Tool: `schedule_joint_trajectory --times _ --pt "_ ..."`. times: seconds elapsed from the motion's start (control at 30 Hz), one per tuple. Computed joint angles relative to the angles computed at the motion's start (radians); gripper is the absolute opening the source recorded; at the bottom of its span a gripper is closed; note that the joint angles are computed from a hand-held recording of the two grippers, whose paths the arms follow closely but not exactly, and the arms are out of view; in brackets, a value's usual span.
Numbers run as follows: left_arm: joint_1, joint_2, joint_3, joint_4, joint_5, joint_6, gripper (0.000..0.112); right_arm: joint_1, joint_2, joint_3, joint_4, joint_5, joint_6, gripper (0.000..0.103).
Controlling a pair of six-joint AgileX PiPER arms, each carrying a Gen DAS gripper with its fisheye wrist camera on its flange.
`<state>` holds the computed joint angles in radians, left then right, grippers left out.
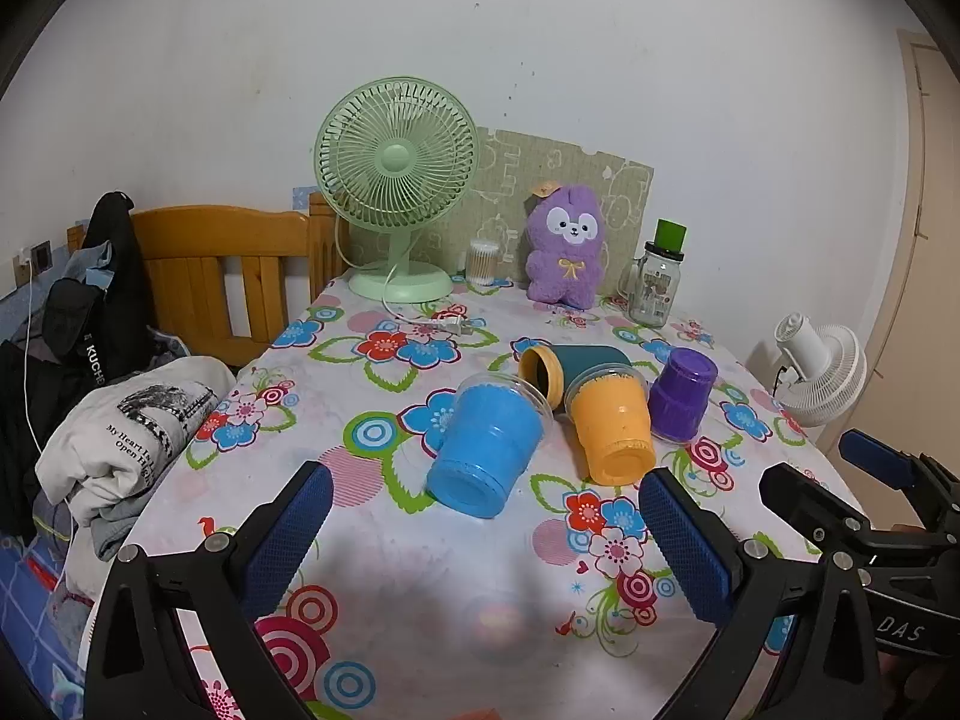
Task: Flip cup upside down
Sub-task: 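Move the right tool toward the orange cup lying on its side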
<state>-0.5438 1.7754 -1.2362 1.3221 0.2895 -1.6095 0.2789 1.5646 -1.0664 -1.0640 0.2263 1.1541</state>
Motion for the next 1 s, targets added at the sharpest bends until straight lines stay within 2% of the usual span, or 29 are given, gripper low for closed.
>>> schedule_joint_trajectory --times 0.3,0.33,0.83,1.0 --pt "-0.01 0.005 -0.006 -0.006 0.015 0.006 0.103 0.0 0.01 -0.002 0.0 0.005 0.005 0.097" --pt "-0.008 0.005 -0.005 -0.006 0.013 0.008 0.103 -0.002 0.011 -0.01 0.037 0.005 -0.033 0.097" --pt "0.001 0.007 -0.013 -0.074 0.0 0.062 0.103 -0.01 0.014 -0.014 0.063 0.005 -0.059 0.097" --pt "0.002 0.011 -0.012 -0.09 0.002 0.078 0.103 -0.01 0.03 -0.032 0.117 0.012 -0.113 0.098"
